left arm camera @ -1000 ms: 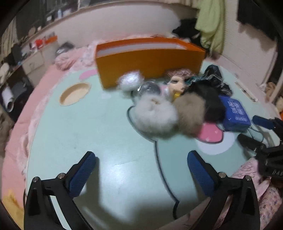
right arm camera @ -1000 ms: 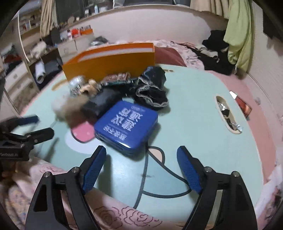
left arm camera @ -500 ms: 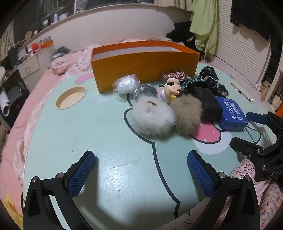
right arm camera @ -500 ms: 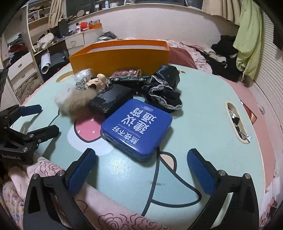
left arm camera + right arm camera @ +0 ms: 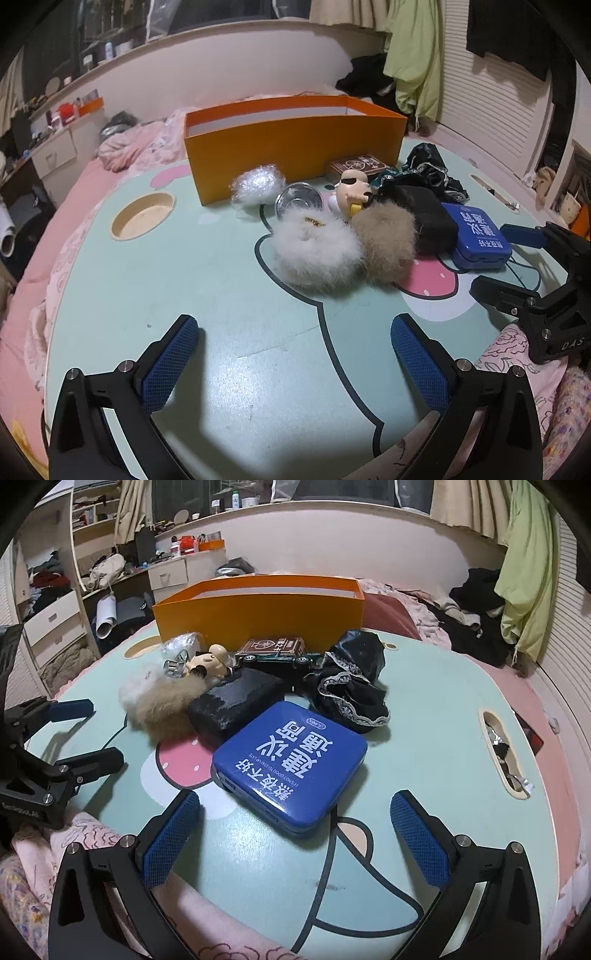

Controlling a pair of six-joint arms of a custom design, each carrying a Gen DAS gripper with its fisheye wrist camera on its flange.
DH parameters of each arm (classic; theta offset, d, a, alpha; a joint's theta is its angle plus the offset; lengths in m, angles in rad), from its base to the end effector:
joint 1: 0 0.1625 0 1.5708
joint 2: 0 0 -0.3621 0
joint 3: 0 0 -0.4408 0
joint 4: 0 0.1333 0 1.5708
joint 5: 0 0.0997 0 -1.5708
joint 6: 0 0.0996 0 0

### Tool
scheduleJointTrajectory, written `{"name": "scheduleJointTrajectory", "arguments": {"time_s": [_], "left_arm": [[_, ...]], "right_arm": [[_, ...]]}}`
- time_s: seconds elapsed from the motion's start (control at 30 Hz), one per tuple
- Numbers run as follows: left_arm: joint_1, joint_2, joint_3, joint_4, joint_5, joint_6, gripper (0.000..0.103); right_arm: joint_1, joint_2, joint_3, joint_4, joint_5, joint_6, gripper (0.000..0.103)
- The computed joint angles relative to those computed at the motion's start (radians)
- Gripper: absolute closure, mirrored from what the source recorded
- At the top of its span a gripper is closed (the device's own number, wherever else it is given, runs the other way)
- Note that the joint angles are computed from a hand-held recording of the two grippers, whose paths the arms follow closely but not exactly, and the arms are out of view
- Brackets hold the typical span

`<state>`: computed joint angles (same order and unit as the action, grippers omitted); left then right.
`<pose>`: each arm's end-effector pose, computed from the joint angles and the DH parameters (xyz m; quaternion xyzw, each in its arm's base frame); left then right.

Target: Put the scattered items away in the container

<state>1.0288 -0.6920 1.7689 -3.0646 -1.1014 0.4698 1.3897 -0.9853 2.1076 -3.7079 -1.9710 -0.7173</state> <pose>-0.1644 -0.6188 -0.0354 0.4190 0.8557 -0.2094 0.2201 -0.0010 -0.5303 0.1034 0.1338 -0.8516 0.3535 0.3633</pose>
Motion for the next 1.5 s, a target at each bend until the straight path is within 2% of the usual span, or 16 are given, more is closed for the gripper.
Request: {"name": "scheduleJointTrajectory", "arguments": {"time_s": [0.7,0.8,0.97,1.07,1.17,1.23,1.33,1.47,1.5], "left_arm": [[-0.004,0.000,0.004,-0.013,-0.003,0.011,0.000],[-0.011,0.004,-0.004,-0.006,0.010,0.005,0.000],[-0.011,-0.002,-0.045,0.053,-0.022,-0.036,0.000],[-0.004,0.004,-0.089,0.098,-0.062,-0.088,0.000],[-0.002,0.026,-0.127,0.120,-0.056,-0.109,0.002],[0.000,0.038,-0.148,0.148,-0.049,-0.122,0.015],[0.007,0.052,-0.177,0.203,-0.056,-0.143,0.017],[0.008,0.060,-0.185,0.213,-0.057,-0.150,0.017],[0.008,0.061,-0.186,0.213,-0.056,-0.149,0.018]], "right_arm": [[-0.018,-0.009,0.013,-0.029,0.054,-0.038,0.000],[-0.028,-0.017,0.016,-0.022,0.075,-0.045,0.000],[-0.015,-0.006,0.003,-0.064,0.064,-0.083,0.000],[-0.002,-0.016,-0.030,0.005,0.025,-0.050,0.000],[-0.016,-0.054,-0.043,0.119,0.044,0.037,0.000],[-0.021,-0.065,-0.049,0.154,0.053,0.068,0.000],[-0.020,-0.063,-0.068,0.203,0.037,0.085,0.000],[-0.015,-0.053,-0.082,0.221,0.025,0.075,0.001],[-0.013,-0.049,-0.084,0.216,0.021,0.065,0.008]]}}
